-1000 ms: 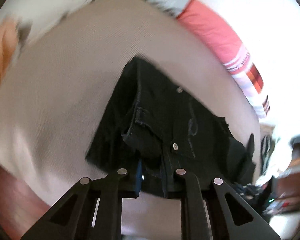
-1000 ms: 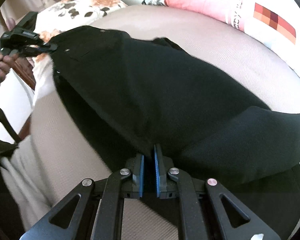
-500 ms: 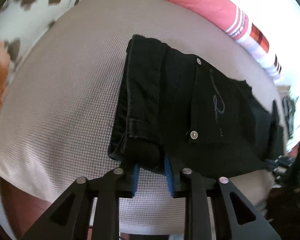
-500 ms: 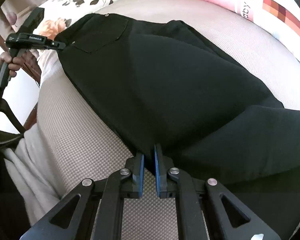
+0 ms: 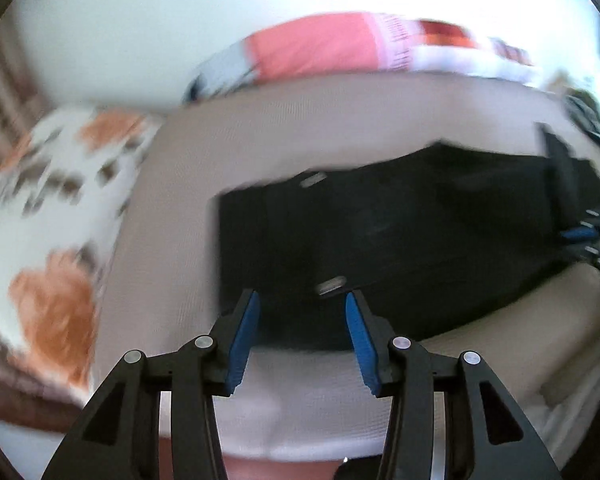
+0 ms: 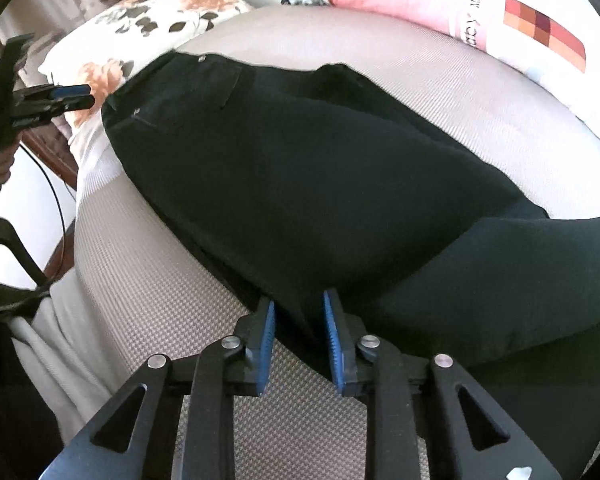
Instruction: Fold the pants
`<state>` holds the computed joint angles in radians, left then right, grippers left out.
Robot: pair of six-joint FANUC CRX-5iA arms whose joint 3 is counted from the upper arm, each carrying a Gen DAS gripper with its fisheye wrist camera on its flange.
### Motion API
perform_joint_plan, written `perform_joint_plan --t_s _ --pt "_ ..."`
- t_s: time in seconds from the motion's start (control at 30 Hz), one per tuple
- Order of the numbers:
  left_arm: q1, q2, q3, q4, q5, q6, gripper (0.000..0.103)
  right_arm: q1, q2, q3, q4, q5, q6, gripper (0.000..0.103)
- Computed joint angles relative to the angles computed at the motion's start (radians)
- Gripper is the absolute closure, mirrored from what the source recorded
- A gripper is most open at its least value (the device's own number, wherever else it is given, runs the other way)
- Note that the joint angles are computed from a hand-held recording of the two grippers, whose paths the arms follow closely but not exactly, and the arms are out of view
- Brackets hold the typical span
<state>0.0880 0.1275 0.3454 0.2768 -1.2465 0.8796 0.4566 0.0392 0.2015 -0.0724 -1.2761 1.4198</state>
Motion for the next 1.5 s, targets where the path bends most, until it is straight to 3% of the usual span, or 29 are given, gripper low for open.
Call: perform_joint_plan --t_s 0.1,0.23,0.5,0.6,0.67,0.7,0.77,0.9,1.23,1.37,1.5 --pt "-0.04 0.008 -0.038 0.142 -0.018 -0.109 0.056 -0.011 -0.001 0.003 -0.006 0.014 -0.006 0.081" --pt "-0.129 0.091 -0.002 0.226 -0.096 -0.138 0.056 -0.011 -0.001 0.0 -0.004 0.028 -0.022 0.081" --pt "-0.271 0.177 0.023 0.196 -0.114 -0.195 0.056 -0.035 0.003 0.017 -0.04 0.029 -0.018 0.08" --pt "-0.32 0.193 0.031 0.156 -0.081 -0.18 0.057 -0.038 0.002 0.017 -0.047 0.032 -0.011 0.08" --pt "-0.339 0.201 0.035 0.143 -0.07 -0.176 0.07 -0.044 -0.001 0.021 -0.056 0.031 -0.008 0.08" --pt "-0.349 0.216 0.047 0.139 -0.08 -0.173 0.083 -0.048 -0.005 0.022 -0.056 0.031 -0.008 0.08" --pt "-0.353 0.217 0.04 0.149 -0.082 -0.175 0.088 -0.062 -0.026 0.02 -0.062 0.044 -0.01 0.079" --pt "-0.355 0.203 0.021 0.155 -0.056 -0.181 0.09 -0.163 -0.071 0.013 -0.124 0.07 -0.026 0.074" --pt "-0.338 0.21 0.029 0.183 -0.09 -0.075 0.09 -0.577 -0.067 -0.053 -0.213 0.217 -0.332 0.072" --pt "-0.335 0.213 0.036 0.187 -0.106 -0.043 0.09 -0.649 -0.033 -0.037 -0.25 0.26 -0.372 0.072" --pt "-0.335 0.221 0.046 0.188 -0.122 -0.01 0.09 -0.661 0.003 -0.027 -0.219 0.271 -0.432 0.072"
